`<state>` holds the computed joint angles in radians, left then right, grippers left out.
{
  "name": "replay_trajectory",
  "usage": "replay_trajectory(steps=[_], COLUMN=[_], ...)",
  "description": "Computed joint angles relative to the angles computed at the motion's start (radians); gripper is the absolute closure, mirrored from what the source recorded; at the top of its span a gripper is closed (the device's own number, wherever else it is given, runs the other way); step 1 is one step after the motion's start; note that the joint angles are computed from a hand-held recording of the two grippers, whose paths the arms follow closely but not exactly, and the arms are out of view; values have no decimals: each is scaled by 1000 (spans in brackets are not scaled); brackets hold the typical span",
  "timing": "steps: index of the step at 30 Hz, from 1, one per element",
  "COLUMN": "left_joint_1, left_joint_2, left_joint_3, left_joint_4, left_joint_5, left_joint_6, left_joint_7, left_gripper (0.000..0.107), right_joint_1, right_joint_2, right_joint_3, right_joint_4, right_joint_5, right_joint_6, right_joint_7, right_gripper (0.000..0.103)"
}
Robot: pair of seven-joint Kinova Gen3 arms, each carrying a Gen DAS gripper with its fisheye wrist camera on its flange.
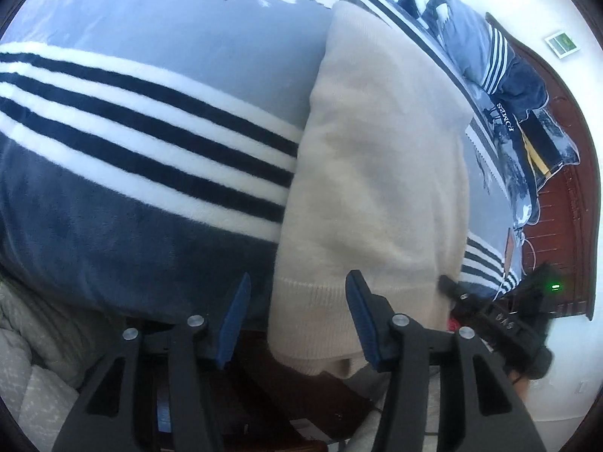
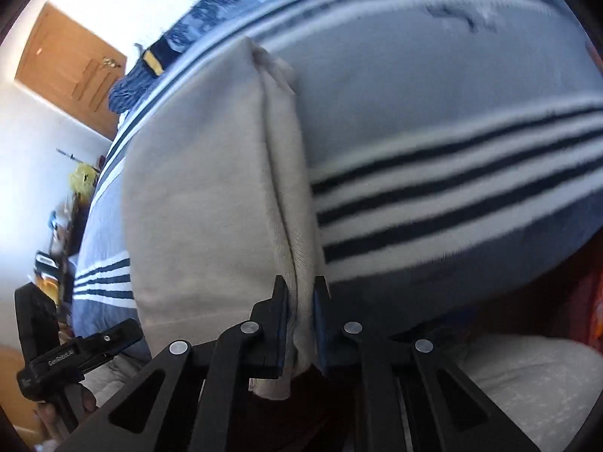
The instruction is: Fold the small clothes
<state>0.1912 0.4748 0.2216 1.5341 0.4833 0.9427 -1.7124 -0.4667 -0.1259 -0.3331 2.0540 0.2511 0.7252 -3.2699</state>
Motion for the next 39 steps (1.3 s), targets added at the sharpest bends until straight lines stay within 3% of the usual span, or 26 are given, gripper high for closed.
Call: replay_trajectory(steps=[2,4,7,10,12,14,16,17,20,22,24,25,26,27,28,30,31,32,35,37,39], left_joint_1=[-1,-5,-12,10,41,47,51,33,-63,-86,-78,-76,-76,-73,-79,-113,-124,-120,-95,-71,-49], left_joint_2=[15,28,51,77,83,69,61,66,64,80,100,104,101,93,81,58,44,39,45,56,71], left_joint_3=[7,16,27,26,17,21,12,20,49,44,25,24,25,23,24,39,45,41,32,29,22], left_joint_4=[-14,-23,-29,-57,-70,-52,-56,-70,-45,-48,-56,-56,-52,-47,-35,-5,10,6,-41,-88,-140], left_joint_5=[9,31,61,56,22,8,-7,8,113,144,132,127,125,123,129,177,197,202,182,161,130], left_joint_6=[24,31,30,43,36,5,12,29,38,53,68,68,63,53,37,5,-12,-18,-7,3,14], left_joint_7=[3,-2,-18,-3,11,-8,-25,-29,-84,-97,-74,-78,-88,-90,-101,-146,-164,-168,-149,-130,-107], left_gripper=[50,39,34,34,34,48,84,91,96,96,96,93,90,83,71,53,51,51,49,44,39], right_joint_1=[-7,57,176,156,78,48,85,125,205,168,77,36,13,9,23,102,149,195,319,394,422], right_joint_2=[-1,-61,-171,-213,-171,-113,-93,-101,-159,-163,-102,-70,-56,-57,-71,-128,-142,-159,-179,-190,-170], right_joint_3=[41,8,-102,-78,11,48,10,-36,-128,-99,-14,24,48,60,53,-15,-55,-99,-211,-278,-278], right_joint_4=[53,113,183,275,302,295,258,240,235,264,296,313,321,325,327,329,327,323,327,282,199], right_joint_5=[-70,-80,-28,-96,-175,-225,-211,-181,-165,-233,-315,-355,-391,-411,-415,-375,-334,-306,-286,-239,-176], right_joint_6=[-81,-163,-243,-365,-437,-451,-401,-375,-396,-477,-509,-525,-529,-516,-513,-507,-508,-496,-502,-452,-384], right_joint_7=[33,11,-88,-107,-40,30,41,23,23,57,98,102,106,112,126,107,74,41,8,0,56], right_gripper=[72,69,18,19,33,78,84,89,91,91,89,76,53,50,49,37,25,20,20,20,20])
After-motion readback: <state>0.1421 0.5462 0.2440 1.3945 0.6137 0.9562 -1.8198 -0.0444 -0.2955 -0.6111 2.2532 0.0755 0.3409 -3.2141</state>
